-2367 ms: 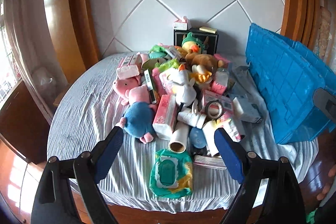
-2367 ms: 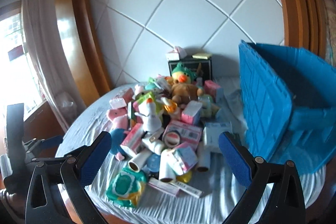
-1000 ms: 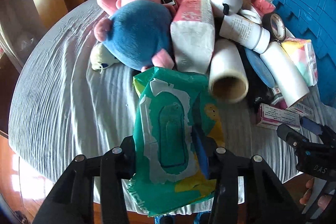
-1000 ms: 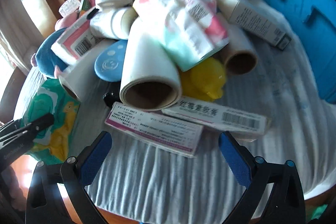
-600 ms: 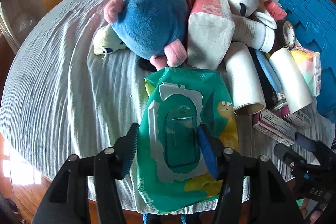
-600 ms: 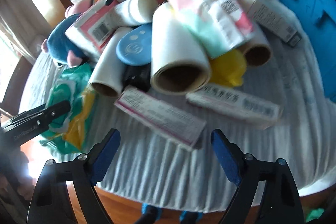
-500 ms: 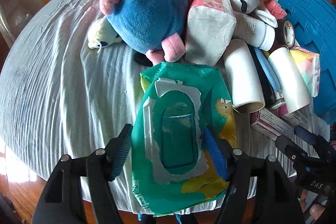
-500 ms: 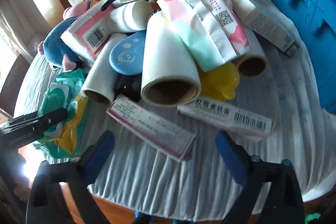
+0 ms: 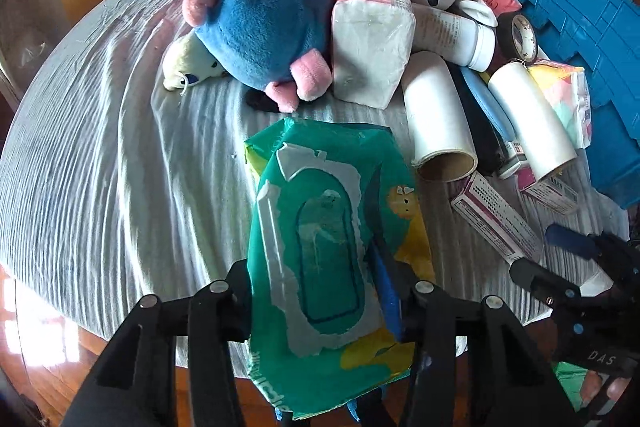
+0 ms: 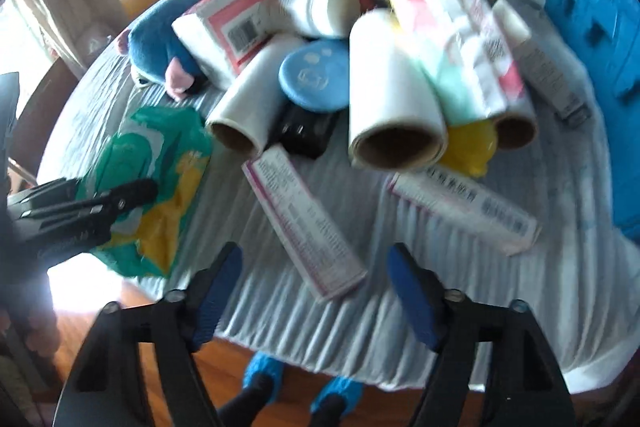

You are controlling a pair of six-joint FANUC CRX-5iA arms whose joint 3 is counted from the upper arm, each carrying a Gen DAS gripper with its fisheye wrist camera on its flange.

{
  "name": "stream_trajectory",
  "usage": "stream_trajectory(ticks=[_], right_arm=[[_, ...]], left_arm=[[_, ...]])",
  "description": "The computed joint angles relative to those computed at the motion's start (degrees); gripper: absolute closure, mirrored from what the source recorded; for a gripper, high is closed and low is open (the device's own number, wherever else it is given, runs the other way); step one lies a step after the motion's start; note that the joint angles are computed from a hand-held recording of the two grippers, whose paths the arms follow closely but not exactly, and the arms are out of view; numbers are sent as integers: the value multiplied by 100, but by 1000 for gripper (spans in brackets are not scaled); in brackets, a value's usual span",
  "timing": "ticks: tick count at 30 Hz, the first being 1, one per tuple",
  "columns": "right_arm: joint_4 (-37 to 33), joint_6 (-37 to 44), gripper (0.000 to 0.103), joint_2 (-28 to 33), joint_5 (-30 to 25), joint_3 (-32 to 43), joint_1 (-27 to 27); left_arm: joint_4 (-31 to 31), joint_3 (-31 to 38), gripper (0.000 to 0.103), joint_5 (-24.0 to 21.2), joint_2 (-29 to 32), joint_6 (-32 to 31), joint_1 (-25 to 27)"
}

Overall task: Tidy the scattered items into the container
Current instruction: 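Grasp the green wet-wipe pack with the left gripper while the right gripper grasps a medicine box, then carry the wet-wipe pack and medicine box with both grippers into the blue crate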

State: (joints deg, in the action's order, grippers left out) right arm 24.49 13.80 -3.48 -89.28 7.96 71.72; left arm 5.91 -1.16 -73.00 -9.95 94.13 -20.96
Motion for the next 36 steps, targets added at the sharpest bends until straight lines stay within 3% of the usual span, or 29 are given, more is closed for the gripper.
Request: stream_trajectory(ticks=[5,9,14,16,17,19,20,21,23,25,26,27,31,33,35,36], right_arm=[[-112,474,23,290,36,270,-293],[-131,815,53,645,-232,567,-282],[-218,757,57,812,-366,846,-322],[-234,741,54,815,-334,868,-331],[-255,681,47,791,-268,850,-340],[-300,558,30,750,-114,808,-359],[-340,512,8,771,-125,816,-370],[-359,549,3,857,-230,882,-360],[-287,567,3,1061,-525,1084,-299],[-161,314,23,1057,-619,1116,-234],[-85,216,54,1039,-644,1116,-195],[-79,146,71,1010,-629,1132,-179],[-105,54,73,1067,-711,1335,-136],[57,24,75,1104,-734,1475,-49],[300,88,75,1200,-794,1718,35],[423,162,75,1279,-856,1875,58]], left_arm=[[11,-51,39,76,41,192,-35],[-157,-116,40,223,-43,270,-199],[-293,-177,43,256,-155,428,-314],[-200,-236,43,255,-186,474,-262],[-197,-258,43,265,-206,481,-263],[-274,-288,43,300,-258,479,-316],[-295,-314,43,323,-288,476,-332],[-272,-357,43,348,-324,466,-323],[-164,-452,47,385,-401,412,-266],[-124,-511,58,398,-503,386,-224],[-63,-545,60,394,-556,346,-178],[-51,-545,61,355,-583,353,-154],[-323,-433,66,234,-734,498,-222],[-204,-350,66,288,-730,225,16],[-220,-192,79,249,-739,87,92],[-281,-111,78,250,-762,74,63]])
